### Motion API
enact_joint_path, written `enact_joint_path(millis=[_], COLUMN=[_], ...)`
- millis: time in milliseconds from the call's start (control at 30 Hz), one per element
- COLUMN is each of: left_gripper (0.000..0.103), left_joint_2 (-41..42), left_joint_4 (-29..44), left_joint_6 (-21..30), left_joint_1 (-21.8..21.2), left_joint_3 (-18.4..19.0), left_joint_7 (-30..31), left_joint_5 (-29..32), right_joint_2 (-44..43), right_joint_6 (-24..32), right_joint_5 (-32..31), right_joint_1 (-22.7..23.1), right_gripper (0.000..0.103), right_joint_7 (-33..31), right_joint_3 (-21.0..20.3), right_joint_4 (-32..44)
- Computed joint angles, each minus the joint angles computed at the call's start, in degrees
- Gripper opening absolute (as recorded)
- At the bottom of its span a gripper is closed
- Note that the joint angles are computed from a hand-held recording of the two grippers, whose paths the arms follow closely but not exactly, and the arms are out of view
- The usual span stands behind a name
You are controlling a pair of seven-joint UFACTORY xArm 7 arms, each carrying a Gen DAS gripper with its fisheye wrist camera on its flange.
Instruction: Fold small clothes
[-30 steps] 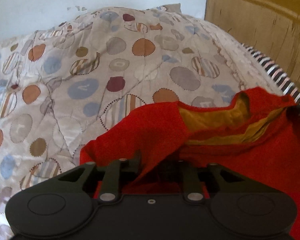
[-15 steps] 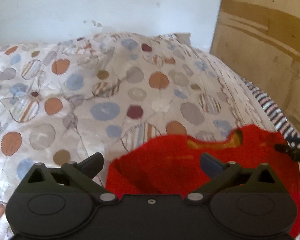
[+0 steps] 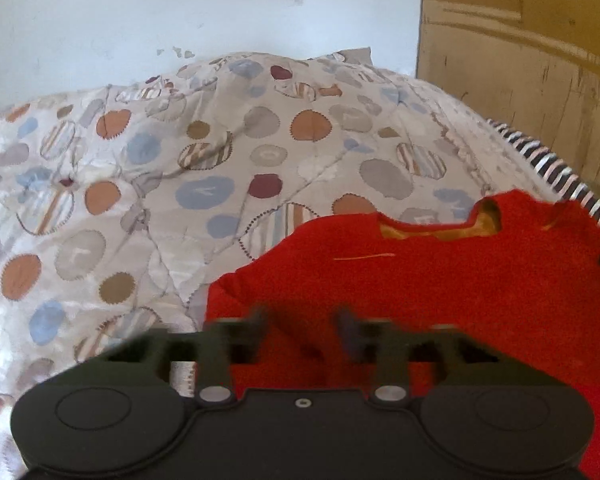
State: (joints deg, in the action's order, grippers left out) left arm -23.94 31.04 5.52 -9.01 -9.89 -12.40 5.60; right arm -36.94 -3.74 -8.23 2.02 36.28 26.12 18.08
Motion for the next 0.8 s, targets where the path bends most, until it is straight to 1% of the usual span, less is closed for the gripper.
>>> enact_joint_path(millis=[33,67,100,133,167,200,233,300,400,433,500,567,600,667,733,800], left_gripper=[0.008,0.002,0.001,0.000,0.000,0.000,0.000,0.000,0.000,0.000,0.000,0.000,0.000,0.000,0.000,0.000], left_joint_2=[0.12,0.11,0.13,-0.04,-0.45,-0.98,-1.66,-2.77,-4.03,-4.07,-3.66,-3.14,-2.64,-1.64,-1.46,-0.75], left_joint_4=[-0.27,-0.76,-1.14,-1.55,-1.88,-2.05,-2.30,-2.74,-2.87,-2.57,-1.66,-1.04,-0.68,-0.34,-0.84,-0.97], left_joint_6=[-0.96,-2.53,-3.94,-5.29,-6.36,-7.23,-8.19,-9.86,-12.43,-12.52,-11.81,-11.34,-10.74,-9.49,-9.12,-8.16], left_joint_1=[-2.05,-3.78,-4.81,-4.20,-1.18,3.81,7.87,12.11,18.70,20.59,25.28,30.47,32.13,34.01,35.33,34.06], left_joint_3=[2.10,3.90,4.91,4.24,1.63,-3.07,-6.78,-10.36,-15.78,-17.41,-21.91,-26.87,-28.51,-30.36,-31.44,-30.13], left_joint_7=[0.66,0.97,1.02,1.10,-0.60,-2.63,-4.27,-6.32,-8.91,-9.72,-11.64,-13.14,-13.59,-14.46,-15.80,-17.36], left_joint_5=[-1.60,-3.33,-4.42,-5.46,-4.09,-2.58,-1.25,0.05,0.76,0.64,0.88,2.41,3.36,5.36,7.08,7.65], right_joint_2=[-0.43,-0.34,-0.08,0.32,0.60,0.50,0.34,-0.50,-3.39,-3.48,-3.03,-2.57,-2.47,-1.90,-1.13,-1.04], right_joint_6=[-0.64,-1.72,-2.75,-2.82,-1.90,-0.95,-1.31,-3.00,-3.72,-3.71,-2.23,-2.16,-2.07,-1.69,-0.76,-1.21], right_joint_5=[-0.34,-0.65,-0.72,-0.73,-0.93,-1.36,-1.69,-1.90,-1.98,-2.16,-2.42,-2.99,-3.30,-3.80,-4.24,-4.36], right_joint_1=[-1.87,-2.97,-3.58,-3.98,-4.93,-6.55,-7.61,-10.01,-15.57,-16.88,-19.14,-21.34,-22.37,-23.25,-23.11,-22.46], right_gripper=[0.076,0.068,0.063,0.051,0.028,0.016,0.013,0.012,0.012,0.012,0.012,0.011,0.011,0.011,0.012,0.013], right_joint_7=[0.42,0.47,0.42,0.17,-0.18,-0.31,-0.17,0.39,1.38,1.45,2.06,3.09,3.57,4.35,5.19,6.45], right_joint_3=[1.99,3.04,3.59,3.92,4.86,6.46,7.41,9.61,15.22,16.32,18.64,20.65,21.63,22.47,22.37,21.74], right_joint_4=[-0.03,0.04,0.16,0.59,1.44,2.26,2.45,2.57,3.47,3.96,5.20,5.56,5.68,5.58,5.32,4.44])
